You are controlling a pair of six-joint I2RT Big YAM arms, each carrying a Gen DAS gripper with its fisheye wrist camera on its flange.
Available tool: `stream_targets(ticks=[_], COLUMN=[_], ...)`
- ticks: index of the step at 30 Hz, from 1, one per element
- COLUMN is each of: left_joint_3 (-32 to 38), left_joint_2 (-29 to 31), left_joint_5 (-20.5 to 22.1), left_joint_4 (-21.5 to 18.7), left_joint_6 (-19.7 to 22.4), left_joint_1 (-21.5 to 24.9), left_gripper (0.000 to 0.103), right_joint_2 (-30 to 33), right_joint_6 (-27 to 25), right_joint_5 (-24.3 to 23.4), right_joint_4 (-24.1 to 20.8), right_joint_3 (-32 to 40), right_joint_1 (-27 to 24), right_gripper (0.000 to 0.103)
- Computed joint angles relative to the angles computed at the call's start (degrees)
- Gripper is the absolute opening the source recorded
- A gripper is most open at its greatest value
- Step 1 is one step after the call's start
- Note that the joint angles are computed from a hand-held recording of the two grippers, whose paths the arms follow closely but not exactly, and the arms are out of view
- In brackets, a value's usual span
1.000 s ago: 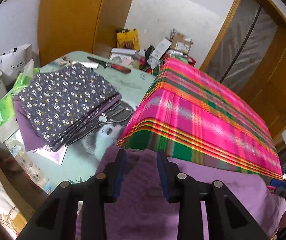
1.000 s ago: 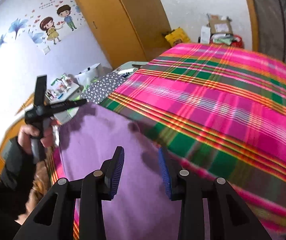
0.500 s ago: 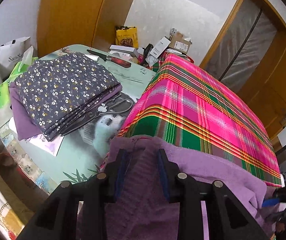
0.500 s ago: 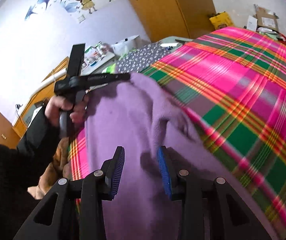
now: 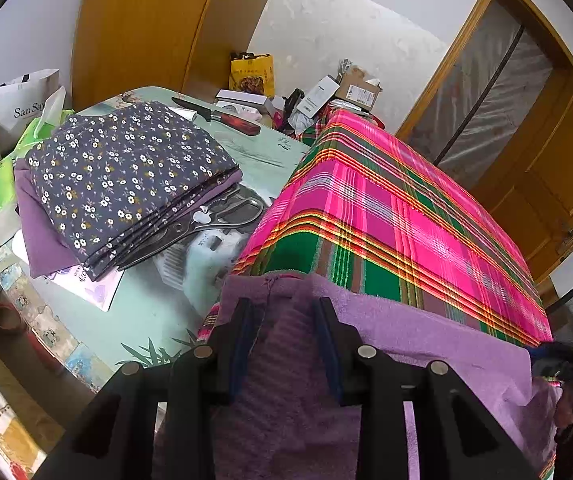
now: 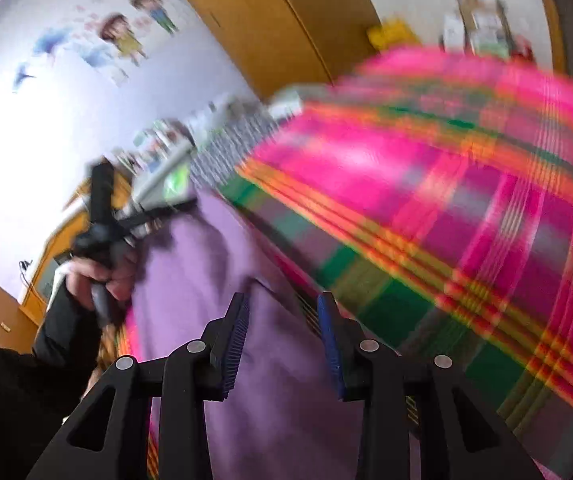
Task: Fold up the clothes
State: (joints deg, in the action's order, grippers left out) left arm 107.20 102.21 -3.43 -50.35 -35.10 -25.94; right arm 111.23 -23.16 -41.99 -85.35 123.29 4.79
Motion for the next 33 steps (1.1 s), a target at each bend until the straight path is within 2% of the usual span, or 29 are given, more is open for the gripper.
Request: stream_targets(ticks=[2, 4, 7, 11, 13, 15, 19, 25, 29, 31, 33], left_joint_3=[-0.2, -0.4, -0.5, -0.5, -0.4, -0.3, -0.4, -0.6, -0.7, -1.5, -3.3], left_joint_2=[-0.1, 0.0, 0.0, 0.1, 0.1, 0.2, 0.1, 0.0, -0.3, -1.3, -3.2], left_joint_5=[0.3, 0.9, 1.6, 1.6, 1.4, 1.3, 1.4, 2.1, 2.0, 1.2, 0.1], left_joint_4=[0.3, 0.6, 1.0, 0.9, 0.8, 0.7, 0.8, 1.0, 0.9, 1.1, 2.6], left_joint_6=[-0.1, -0.5, -1.0, -0.7, -0.6, -0.5, -0.5, -0.4, -0.2, -0.4, -0.5], left_joint_1=[0.1, 0.3, 0.6, 0.6, 0.5, 0.5, 0.5, 0.7, 0.6, 0.4, 0.1], left_gripper=[0.034, 0.035, 0.035, 0.035, 0.035, 0.035, 0.035, 0.035, 0.034, 0.03, 0.03], right_joint_2=[0.0, -1.1, -1.0, -0.3, -0.2, -1.5, -2.5, 0.6, -0.9, -2.5, -5.4], right_joint_6=[-5.2, -7.8, -7.8, -8.4, -8.1, -5.5, 5.1, 12.6, 17.7, 20.0, 19.4], right_joint_5=[-0.8, -0.8, -1.1, 1.3, 2.0, 2.1, 0.6, 2.2, 2.5, 2.7, 2.7], right_joint_4=[-3.4, -3.6, -3.8, -4.0, -3.3, 1.2, 9.8, 8.9, 12.2, 14.9, 17.9], right_joint_3=[-0.3, -2.0, -2.1, -0.8, -0.3, -2.1, -4.5, -2.2, -3.8, -5.3, -8.1], right_joint_1=[0.7, 1.1, 0.9, 1.3, 1.6, 1.6, -0.7, -1.8, -2.7, -3.4, -3.6], right_gripper=[0.036, 0.023, 0.017, 0.019, 0.014, 0.009, 0.006, 0.008, 0.013, 0.014, 0.022])
